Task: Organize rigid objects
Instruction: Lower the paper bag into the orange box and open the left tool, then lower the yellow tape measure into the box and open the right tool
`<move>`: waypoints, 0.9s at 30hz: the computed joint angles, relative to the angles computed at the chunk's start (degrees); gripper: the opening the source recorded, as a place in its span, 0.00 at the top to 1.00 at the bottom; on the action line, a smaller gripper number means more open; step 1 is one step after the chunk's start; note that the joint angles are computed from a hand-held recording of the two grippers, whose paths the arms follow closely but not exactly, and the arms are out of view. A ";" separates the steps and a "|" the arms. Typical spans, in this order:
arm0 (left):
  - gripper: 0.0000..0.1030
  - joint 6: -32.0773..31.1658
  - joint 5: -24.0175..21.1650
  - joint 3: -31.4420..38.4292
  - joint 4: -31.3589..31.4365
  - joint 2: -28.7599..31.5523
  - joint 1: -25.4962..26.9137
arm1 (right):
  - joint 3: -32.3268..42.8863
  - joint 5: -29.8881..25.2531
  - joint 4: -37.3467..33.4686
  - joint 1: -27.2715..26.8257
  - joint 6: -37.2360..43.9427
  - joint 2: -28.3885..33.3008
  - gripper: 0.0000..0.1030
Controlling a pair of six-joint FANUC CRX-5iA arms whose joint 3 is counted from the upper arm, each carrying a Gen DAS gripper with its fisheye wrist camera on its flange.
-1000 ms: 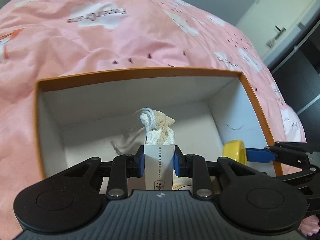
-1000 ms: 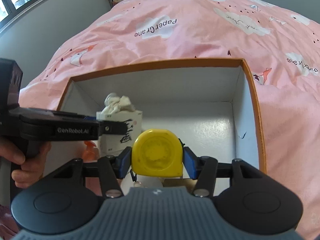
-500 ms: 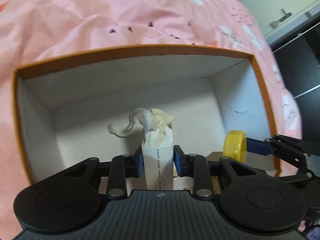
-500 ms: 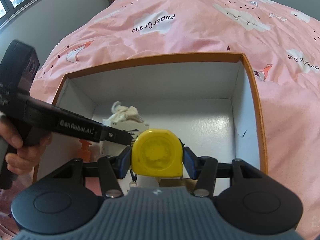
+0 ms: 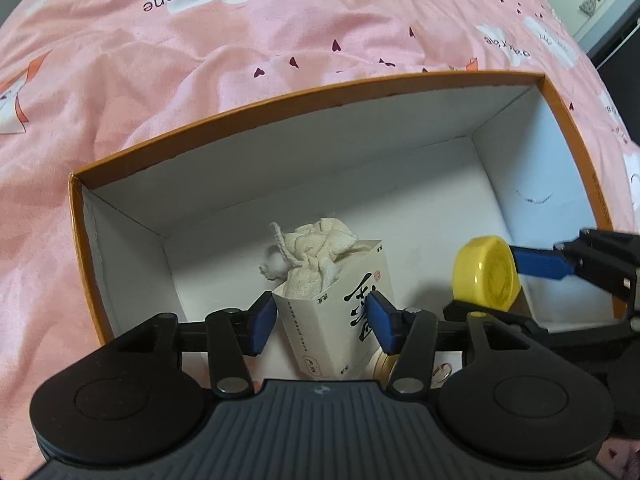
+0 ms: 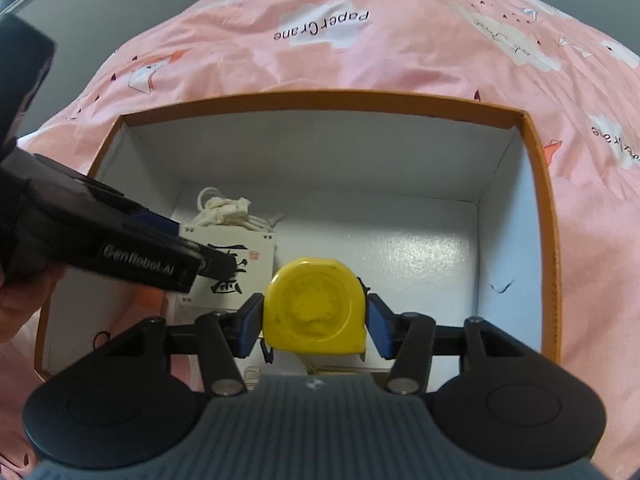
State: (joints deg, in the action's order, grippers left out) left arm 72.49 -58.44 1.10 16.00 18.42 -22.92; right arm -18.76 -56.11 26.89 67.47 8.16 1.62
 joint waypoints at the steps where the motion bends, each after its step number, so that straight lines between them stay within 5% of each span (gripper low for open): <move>1: 0.38 0.27 -0.18 0.41 -1.01 0.06 -0.39 | 0.44 -0.16 -0.63 -0.25 0.43 0.33 0.47; 7: 0.36 -0.83 1.76 -0.47 -4.59 -2.14 -1.70 | 3.11 -2.21 -4.02 -1.41 4.36 2.49 0.47; 12: 0.41 0.18 7.18 -6.02 -0.64 -7.04 -0.18 | 4.22 -3.08 -5.20 -1.99 4.97 3.67 0.50; 14: 0.45 1.07 10.55 -9.54 0.93 -10.04 0.50 | 4.58 -2.84 -5.20 -2.23 5.00 4.10 0.66; 17: 0.46 1.12 14.11 -13.37 2.49 -13.31 0.73 | 5.64 -2.34 -5.87 -2.88 5.48 4.80 0.71; 22: 0.51 -2.25 17.99 -20.82 10.32 -17.65 1.70 | 6.53 -3.26 -5.33 -2.68 5.19 5.32 0.69; 27: 0.53 -1.01 21.72 -25.63 11.67 -20.05 1.10 | 4.51 -1.52 -5.09 -2.21 2.93 2.70 0.62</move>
